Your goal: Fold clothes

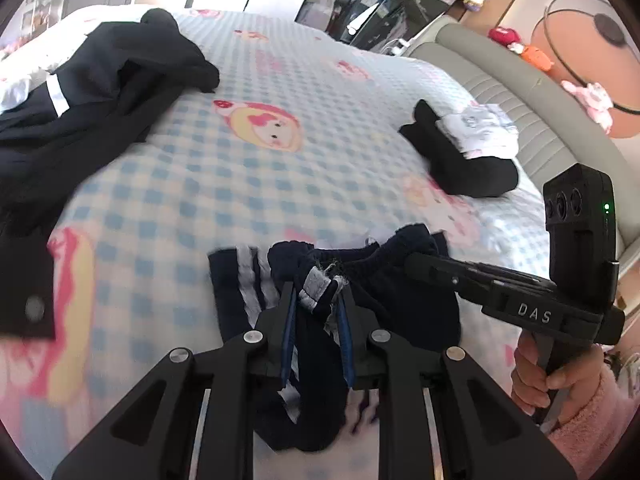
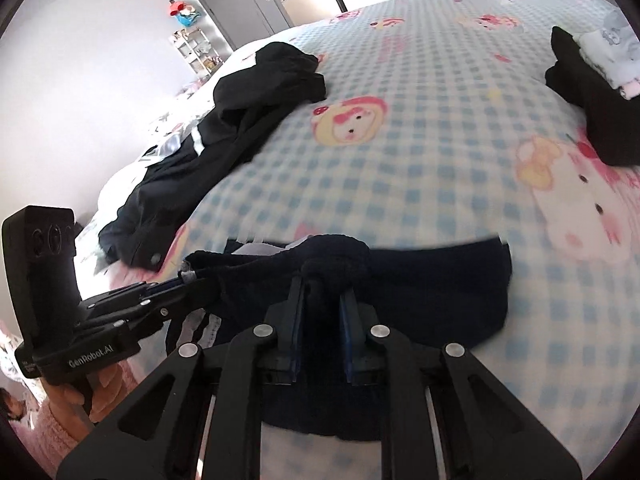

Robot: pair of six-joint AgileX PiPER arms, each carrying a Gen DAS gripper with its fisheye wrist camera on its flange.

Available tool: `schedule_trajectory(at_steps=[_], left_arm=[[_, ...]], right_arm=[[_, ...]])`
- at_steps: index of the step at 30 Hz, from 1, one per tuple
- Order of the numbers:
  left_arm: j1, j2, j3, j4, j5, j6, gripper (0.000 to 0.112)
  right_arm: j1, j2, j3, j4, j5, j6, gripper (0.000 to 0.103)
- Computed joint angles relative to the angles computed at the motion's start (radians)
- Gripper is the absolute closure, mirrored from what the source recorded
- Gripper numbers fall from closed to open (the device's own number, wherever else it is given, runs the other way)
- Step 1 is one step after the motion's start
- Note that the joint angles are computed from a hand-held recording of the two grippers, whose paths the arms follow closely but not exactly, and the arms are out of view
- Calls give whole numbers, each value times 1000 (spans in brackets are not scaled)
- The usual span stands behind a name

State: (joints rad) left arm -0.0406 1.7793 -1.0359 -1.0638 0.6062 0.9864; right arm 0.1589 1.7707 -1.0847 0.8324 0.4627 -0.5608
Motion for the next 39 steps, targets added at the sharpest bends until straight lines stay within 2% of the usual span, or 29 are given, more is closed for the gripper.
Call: schedule_trajectory(at_steps=[2, 4, 5, 6, 8, 10, 12, 14, 17, 19, 21, 23, 26, 29, 33, 36, 38, 39], left_arm=[[-3, 65, -64, 58, 10, -66, 90], [-7, 130, -127, 125, 24, -156, 71], [-1, 143, -138, 124, 26, -167, 70], [14, 116, -110, 83, 21, -139, 70], [45, 59, -48, -24, 13, -54, 68], [79, -7, 29, -130, 5, 27, 56], [122, -68, 113, -184, 24, 63, 56], [137, -123, 206, -213, 18, 132, 57], [155, -198, 322, -233, 12, 208, 59], [151, -227, 364, -220, 12, 230, 68], [137, -246, 396, -205, 15, 250, 73], [98, -246, 407, -191, -24, 250, 79], [63, -226, 397, -212, -74, 252, 79], [46, -241, 401, -238, -82, 279, 80], [18, -253, 415, -263, -101, 310, 92], [13, -258, 416, -240, -99, 288, 94], [20, -270, 430, -270, -90, 322, 94], [22, -269, 432, -282, -86, 333, 94]], right_arm=[[-1, 59, -40, -35, 1, 53, 88], [-6, 109, -58, -43, -5, 90, 83], [-20, 116, -54, -7, 3, 74, 80], [-45, 110, -42, 62, 24, 27, 79], [-96, 100, -20, 181, 74, -48, 68], [-137, 24, 58, 294, 71, -144, 59], [-171, -65, 149, 374, 56, -233, 52], [-179, -132, 224, 345, 34, -233, 48], [-172, -202, 312, 232, 20, -199, 48], [-141, -225, 360, 180, -4, -190, 48], [-118, -232, 389, 175, -21, -195, 48], [-105, -233, 408, 189, -30, -213, 48], [-87, -221, 408, 207, -55, -223, 48], [-41, -208, 391, 102, -109, -129, 48], [-42, -203, 391, 171, -101, -213, 48], [-40, -206, 384, 162, -66, -220, 50], [-30, -212, 380, 132, -59, -193, 60], [-25, -213, 379, 120, -62, -182, 60]])
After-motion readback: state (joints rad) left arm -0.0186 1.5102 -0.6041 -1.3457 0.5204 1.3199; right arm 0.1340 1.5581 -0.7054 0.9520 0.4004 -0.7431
